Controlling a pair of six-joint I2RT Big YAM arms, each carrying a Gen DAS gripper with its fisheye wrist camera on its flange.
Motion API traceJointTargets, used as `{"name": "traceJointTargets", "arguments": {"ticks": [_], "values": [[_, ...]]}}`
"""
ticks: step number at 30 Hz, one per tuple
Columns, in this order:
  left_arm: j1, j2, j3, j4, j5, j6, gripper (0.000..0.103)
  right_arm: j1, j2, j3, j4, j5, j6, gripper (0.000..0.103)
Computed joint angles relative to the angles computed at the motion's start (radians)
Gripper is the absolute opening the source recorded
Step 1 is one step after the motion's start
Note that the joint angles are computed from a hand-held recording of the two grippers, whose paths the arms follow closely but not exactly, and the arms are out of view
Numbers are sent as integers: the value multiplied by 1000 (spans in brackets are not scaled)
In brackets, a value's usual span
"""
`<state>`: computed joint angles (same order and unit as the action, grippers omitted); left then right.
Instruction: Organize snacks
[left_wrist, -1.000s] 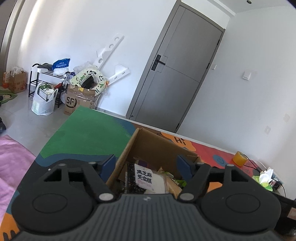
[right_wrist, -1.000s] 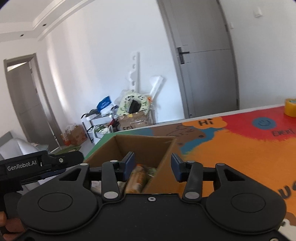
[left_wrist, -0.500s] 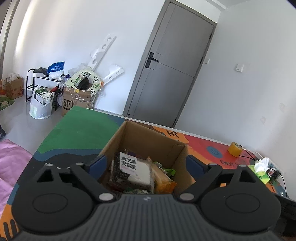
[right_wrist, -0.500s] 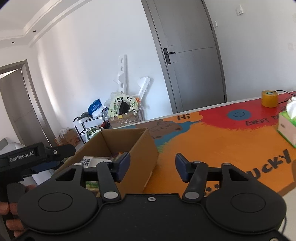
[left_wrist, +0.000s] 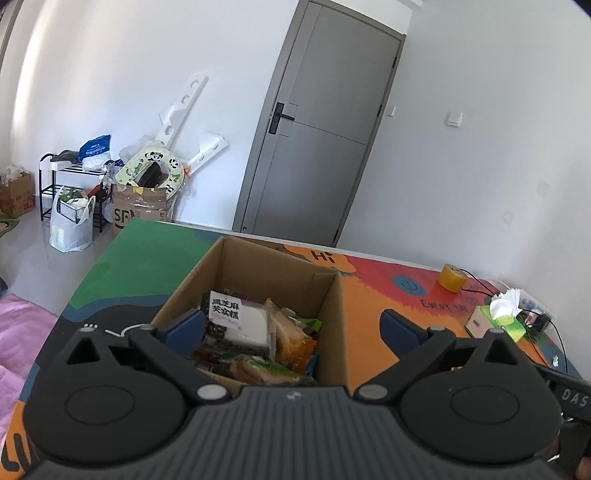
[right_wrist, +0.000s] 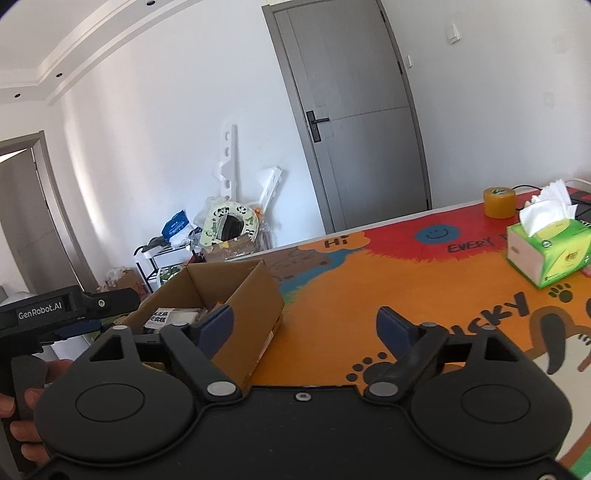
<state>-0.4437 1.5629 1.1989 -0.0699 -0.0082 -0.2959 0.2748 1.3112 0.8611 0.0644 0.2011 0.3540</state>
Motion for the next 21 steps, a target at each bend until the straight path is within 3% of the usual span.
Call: {"name": "traceJointTargets", "arguments": {"ticks": [4, 15, 21], "values": [[-6, -13, -12, -8, 2, 9, 102, -5, -30, -29, 8, 8, 0, 95], [-5, -72, -59, -34, 24, 56, 102, -9, -129, -104, -3, 32, -12, 102], [7, -118, -88, -55, 19, 96, 102, -23, -213, -131, -62, 68, -35, 103]]}}
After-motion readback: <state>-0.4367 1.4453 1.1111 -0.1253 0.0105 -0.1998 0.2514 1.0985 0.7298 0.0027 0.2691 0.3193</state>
